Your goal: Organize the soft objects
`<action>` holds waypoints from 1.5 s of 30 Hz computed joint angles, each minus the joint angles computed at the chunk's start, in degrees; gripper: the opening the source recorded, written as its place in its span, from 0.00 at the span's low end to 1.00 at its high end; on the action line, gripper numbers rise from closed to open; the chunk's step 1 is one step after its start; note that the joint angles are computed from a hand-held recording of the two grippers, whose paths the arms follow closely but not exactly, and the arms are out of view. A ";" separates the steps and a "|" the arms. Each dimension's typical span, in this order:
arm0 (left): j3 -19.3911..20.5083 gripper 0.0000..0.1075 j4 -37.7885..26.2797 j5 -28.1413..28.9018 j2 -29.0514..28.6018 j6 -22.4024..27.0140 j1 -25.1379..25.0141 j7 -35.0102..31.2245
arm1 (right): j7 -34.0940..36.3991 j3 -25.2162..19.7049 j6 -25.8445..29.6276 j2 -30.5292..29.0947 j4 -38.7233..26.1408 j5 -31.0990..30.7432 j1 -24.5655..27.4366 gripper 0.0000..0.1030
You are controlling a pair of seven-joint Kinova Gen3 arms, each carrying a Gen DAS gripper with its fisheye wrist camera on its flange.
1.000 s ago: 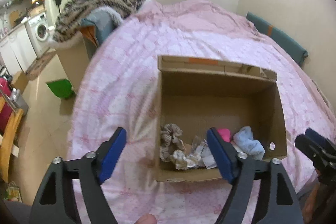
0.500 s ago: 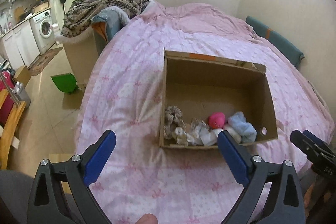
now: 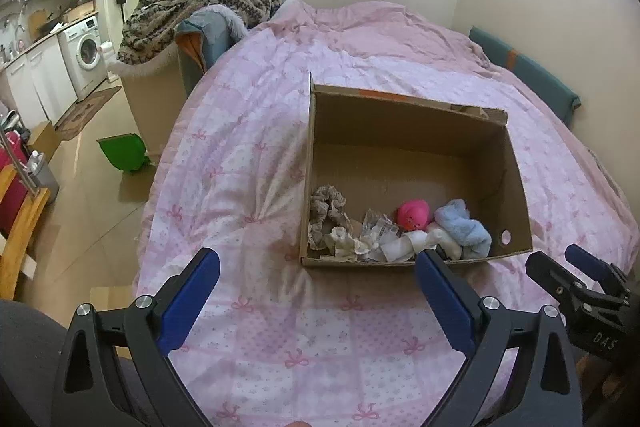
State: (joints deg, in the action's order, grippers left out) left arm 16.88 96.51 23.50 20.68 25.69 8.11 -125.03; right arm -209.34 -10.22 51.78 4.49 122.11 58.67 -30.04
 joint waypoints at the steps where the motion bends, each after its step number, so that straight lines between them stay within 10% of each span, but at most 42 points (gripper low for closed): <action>1: -0.45 0.91 -0.22 -0.56 0.15 0.29 0.54 0.48 | 0.44 0.00 0.18 0.27 -0.26 -0.18 0.02 1.00; 45: -0.26 0.91 -0.02 -0.77 0.43 1.02 0.81 -0.52 | 0.35 0.18 0.72 0.08 -0.23 0.04 0.18 1.00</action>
State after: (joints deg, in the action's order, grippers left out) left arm 16.62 96.49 22.73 21.11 26.71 8.92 -125.55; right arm -208.99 -10.04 52.50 4.57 121.88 58.70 -29.85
